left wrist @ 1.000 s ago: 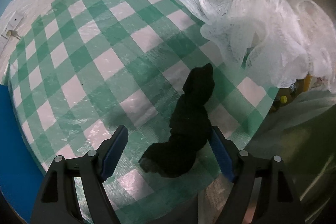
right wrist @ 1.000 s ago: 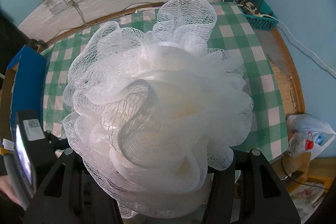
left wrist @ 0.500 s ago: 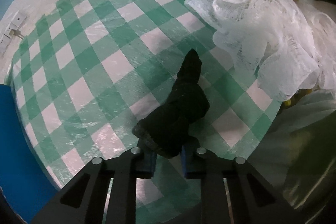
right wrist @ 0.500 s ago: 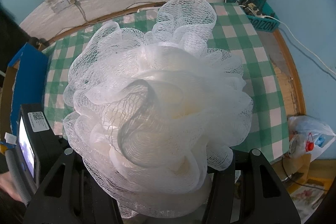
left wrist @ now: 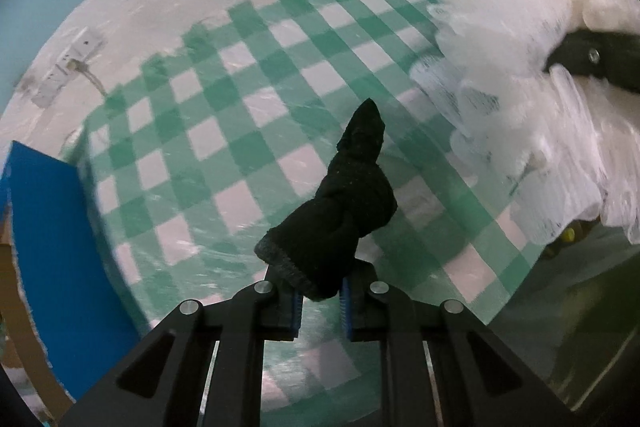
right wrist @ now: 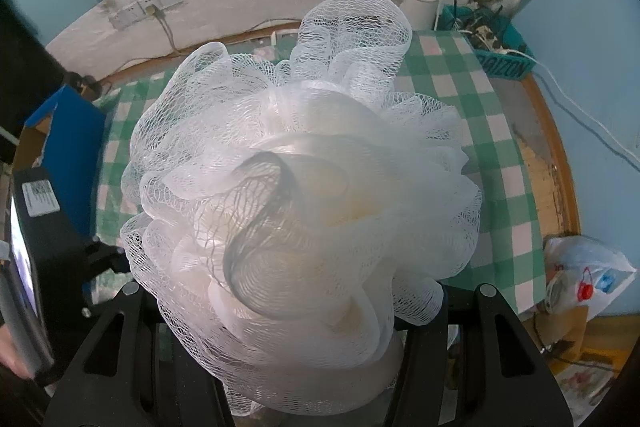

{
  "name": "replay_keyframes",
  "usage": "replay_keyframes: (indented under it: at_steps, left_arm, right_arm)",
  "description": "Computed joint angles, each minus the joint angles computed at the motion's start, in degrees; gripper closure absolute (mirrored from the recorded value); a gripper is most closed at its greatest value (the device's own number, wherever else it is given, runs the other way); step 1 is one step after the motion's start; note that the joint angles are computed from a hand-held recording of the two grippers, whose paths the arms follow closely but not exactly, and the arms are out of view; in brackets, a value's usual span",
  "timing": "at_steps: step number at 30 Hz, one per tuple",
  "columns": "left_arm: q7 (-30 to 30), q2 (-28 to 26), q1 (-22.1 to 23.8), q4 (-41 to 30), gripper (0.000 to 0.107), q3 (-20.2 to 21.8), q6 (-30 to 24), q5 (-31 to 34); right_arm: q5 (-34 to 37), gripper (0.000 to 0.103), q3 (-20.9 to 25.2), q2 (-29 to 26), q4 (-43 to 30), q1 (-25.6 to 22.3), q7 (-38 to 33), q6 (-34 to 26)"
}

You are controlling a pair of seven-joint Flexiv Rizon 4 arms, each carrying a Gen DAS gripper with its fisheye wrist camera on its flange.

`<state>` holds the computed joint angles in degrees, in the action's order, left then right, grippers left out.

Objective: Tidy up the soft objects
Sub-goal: 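Carry the black sock and bath puff over the box with both tools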

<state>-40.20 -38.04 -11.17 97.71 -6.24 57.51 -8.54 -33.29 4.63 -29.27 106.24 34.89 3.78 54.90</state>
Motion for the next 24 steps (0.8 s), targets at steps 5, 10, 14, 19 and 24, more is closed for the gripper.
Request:
replay_keyframes:
  at_steps: [5, 10, 14, 19, 24]
  left_arm:
    - [0.4, 0.7, 2.1, -1.0, 0.092, 0.4, 0.7, -1.0]
    - [-0.5, 0.5, 2.8, -1.2, 0.092, 0.0, 3.0, -2.2]
    - [-0.3, 2.0, 4.4, -0.5, 0.092, -0.8, 3.8, -4.1]
    - [0.0, 3.1, 5.5, -0.2, 0.092, -1.0, 4.9, -5.6]
    - [0.4, 4.1, 6.6, 0.1, 0.092, -1.3, 5.8, -7.0]
  right_arm:
    - [-0.6, 0.051, -0.2, -0.4, -1.4, 0.3, -0.6, 0.0]
    - [-1.5, 0.051, -0.5, -0.7, -2.8, 0.7, -1.5, -0.3]
    - [-2.0, 0.051, -0.6, -1.2, -4.3, 1.1, -2.3, -0.5]
    - [-2.3, 0.051, -0.8, -1.9, -6.3, 1.6, -3.4, -1.1]
    - [-2.4, 0.051, -0.9, -2.8, -8.6, 2.1, -4.7, -1.7]
